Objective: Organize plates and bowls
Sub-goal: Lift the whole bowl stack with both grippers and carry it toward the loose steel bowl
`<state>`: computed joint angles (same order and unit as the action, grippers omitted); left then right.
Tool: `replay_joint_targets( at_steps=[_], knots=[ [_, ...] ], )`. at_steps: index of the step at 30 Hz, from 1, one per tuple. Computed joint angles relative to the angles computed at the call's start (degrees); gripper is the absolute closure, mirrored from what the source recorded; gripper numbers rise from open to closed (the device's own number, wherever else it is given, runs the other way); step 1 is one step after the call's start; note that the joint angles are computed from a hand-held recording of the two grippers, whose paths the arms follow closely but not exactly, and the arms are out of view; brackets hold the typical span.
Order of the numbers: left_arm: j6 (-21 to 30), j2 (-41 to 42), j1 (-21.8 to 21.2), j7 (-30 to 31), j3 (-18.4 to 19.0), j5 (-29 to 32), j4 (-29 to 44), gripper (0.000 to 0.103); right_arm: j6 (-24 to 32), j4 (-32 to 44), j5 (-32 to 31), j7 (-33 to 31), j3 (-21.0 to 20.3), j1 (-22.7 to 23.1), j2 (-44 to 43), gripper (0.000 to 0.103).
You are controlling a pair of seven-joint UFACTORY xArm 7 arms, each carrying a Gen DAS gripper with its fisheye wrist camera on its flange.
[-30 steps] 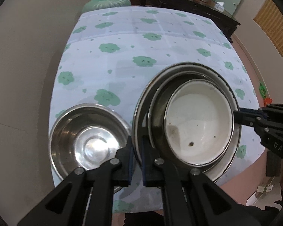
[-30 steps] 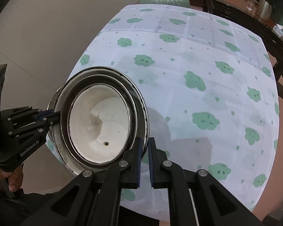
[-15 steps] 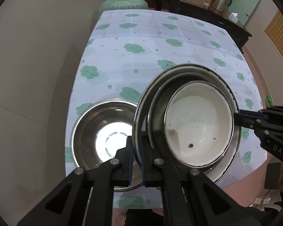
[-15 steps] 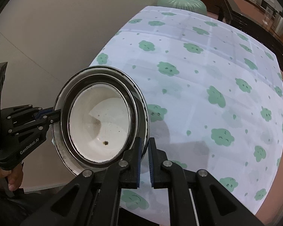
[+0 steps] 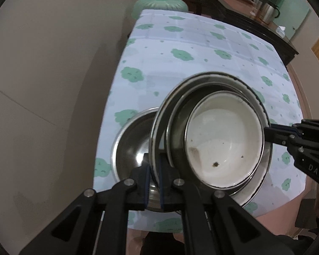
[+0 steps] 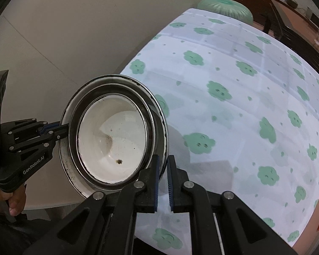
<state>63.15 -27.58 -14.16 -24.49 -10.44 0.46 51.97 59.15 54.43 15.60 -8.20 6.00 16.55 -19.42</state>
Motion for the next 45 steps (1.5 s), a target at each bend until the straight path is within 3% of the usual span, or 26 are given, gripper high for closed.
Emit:
replay_joint_targets(
  at_steps=[19,45],
  knots=[
    [1.05,-1.09,3.47,2.26,2.71,0.63,-4.22,0.102,-1.67,4.59,1.21,-0.33,2.59,2.99,10.07,0.094],
    [0.12,3.35,2.8,4.99,2.95,-0.91,-5.08,0.102,0.98,4.84,0.39,0.03,2.9,2.61,13.57,0.094]
  ],
)
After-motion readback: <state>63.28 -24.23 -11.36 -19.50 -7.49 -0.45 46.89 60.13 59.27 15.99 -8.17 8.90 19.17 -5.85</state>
